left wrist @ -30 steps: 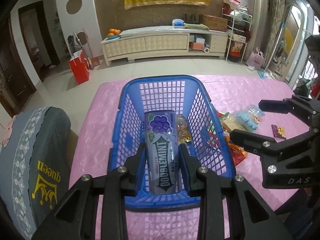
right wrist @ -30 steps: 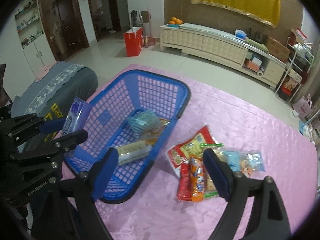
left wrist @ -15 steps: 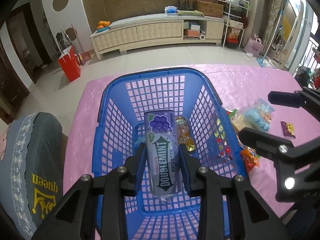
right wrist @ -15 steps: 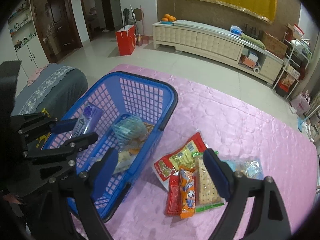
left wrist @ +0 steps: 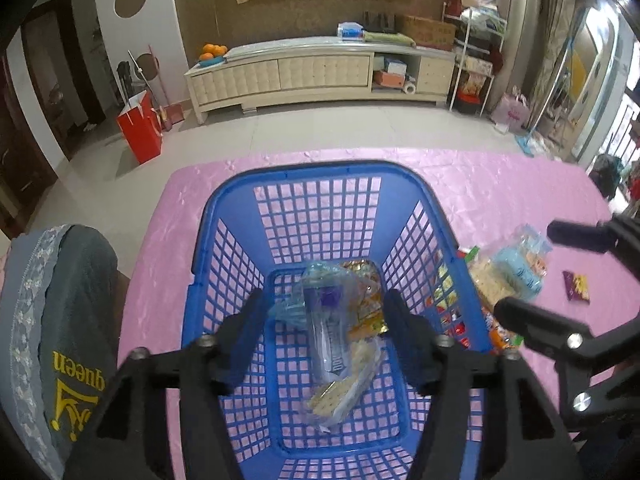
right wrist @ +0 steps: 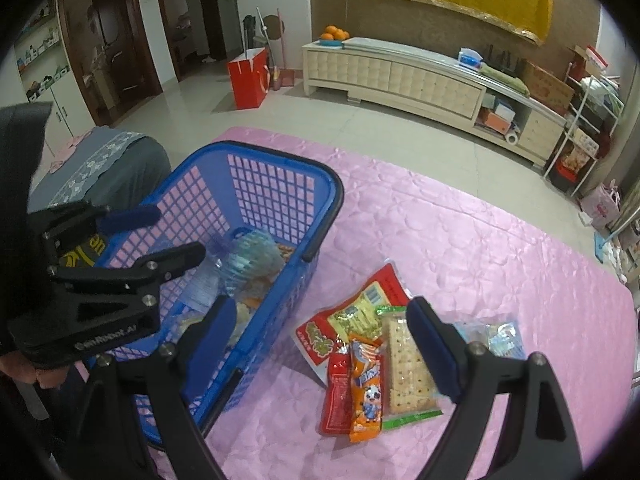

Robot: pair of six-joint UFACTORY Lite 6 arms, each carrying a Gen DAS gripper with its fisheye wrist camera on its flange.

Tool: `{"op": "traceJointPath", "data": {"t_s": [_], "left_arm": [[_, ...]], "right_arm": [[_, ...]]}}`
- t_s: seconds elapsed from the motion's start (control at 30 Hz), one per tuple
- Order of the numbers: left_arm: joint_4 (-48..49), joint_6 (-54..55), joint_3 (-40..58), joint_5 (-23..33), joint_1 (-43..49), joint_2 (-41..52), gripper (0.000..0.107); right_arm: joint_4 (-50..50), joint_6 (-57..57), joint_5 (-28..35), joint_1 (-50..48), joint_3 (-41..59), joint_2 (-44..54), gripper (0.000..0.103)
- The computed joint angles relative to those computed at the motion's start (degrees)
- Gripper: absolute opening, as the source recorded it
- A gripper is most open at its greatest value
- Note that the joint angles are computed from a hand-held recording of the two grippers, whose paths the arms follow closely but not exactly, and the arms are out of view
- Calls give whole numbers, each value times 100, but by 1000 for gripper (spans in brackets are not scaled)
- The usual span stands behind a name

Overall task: Organize snacks
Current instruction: 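Withdraw both tools from the basket toward the remaining snacks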

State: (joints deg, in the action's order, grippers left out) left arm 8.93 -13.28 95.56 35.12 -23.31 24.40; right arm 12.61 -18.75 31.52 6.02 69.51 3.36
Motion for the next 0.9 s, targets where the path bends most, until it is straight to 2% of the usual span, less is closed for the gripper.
{"op": "traceJointPath", "data": {"t_s": [0.43, 0.53, 0.63, 0.73, 0.9], "left_arm": [[796, -770, -456, 397, -632, -980, 62], [1072, -1066, -461, 556, -967, -1172, 69], [1362, -1410, -402, 711, -1379, -1270, 71], [1644, -1738, -213, 910, -1819, -1195, 77], [1895, -2125, 239, 1160, -2480, -802, 78]], "right_arm": [[404, -486, 419, -548, -520, -1120, 90], [658, -857, 662, -956, -663, -1506, 90], [860, -1195, 857, -1345, -786, -1800, 90], [1137, -1646, 1093, -1850, -900, -2065, 90], [1608, -2443, 1417, -2768, -1083, -2347, 90]]}}
